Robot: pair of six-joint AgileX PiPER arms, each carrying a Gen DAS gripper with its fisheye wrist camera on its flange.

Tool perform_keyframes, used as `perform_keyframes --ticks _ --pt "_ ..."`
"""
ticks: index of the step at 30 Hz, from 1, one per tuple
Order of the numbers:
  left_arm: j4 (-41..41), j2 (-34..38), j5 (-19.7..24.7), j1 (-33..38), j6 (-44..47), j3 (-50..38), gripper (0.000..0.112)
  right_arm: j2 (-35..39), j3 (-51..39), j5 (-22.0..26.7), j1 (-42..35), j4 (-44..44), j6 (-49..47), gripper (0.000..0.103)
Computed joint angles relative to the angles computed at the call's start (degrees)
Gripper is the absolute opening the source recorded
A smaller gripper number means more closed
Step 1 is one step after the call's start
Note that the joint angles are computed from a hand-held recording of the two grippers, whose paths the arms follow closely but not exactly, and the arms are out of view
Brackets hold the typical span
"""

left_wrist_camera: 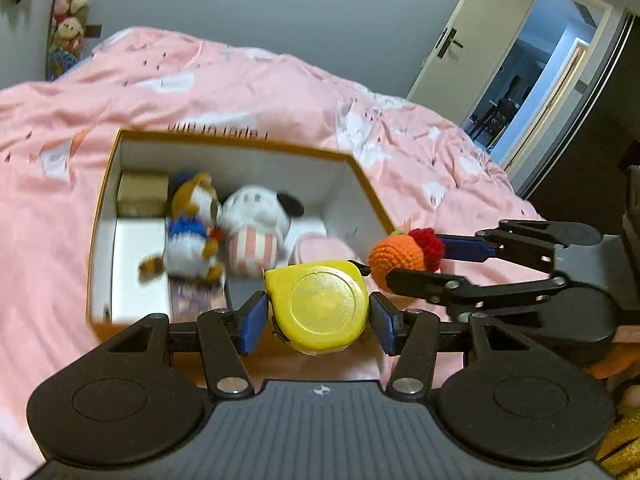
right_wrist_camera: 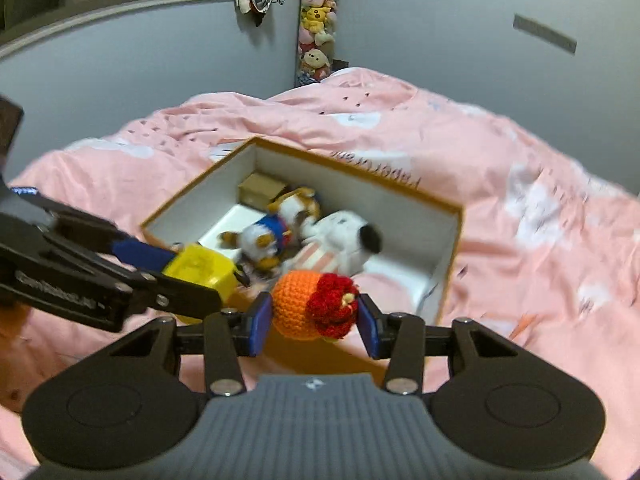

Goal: Organize objects
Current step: 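Lift the tape measure and ball and carry them over the shoebox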

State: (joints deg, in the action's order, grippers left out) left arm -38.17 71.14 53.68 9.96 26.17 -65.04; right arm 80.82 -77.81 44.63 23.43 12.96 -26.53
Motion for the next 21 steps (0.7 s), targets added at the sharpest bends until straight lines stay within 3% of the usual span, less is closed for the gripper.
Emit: perform_keyframes --ticks 12,18,21 --pt "0.1 15.0 -6.0 -4.2 -0.3 -10.3 0.063 20.3 -17.7 -0.1 1.0 -13.8 -2.3 0.048" --pt "0.0 19.7 -7.4 -4.9 0.7 -13.5 0.063 28.5 -26.3 2.8 0.0 -12.1 -3.2 0.048" --pt "-1.0 21.6 -8.0 -4.8 1.3 -14.5 0.063 30.6 -27.5 2.0 1.0 -15.6 -2.5 0.048"
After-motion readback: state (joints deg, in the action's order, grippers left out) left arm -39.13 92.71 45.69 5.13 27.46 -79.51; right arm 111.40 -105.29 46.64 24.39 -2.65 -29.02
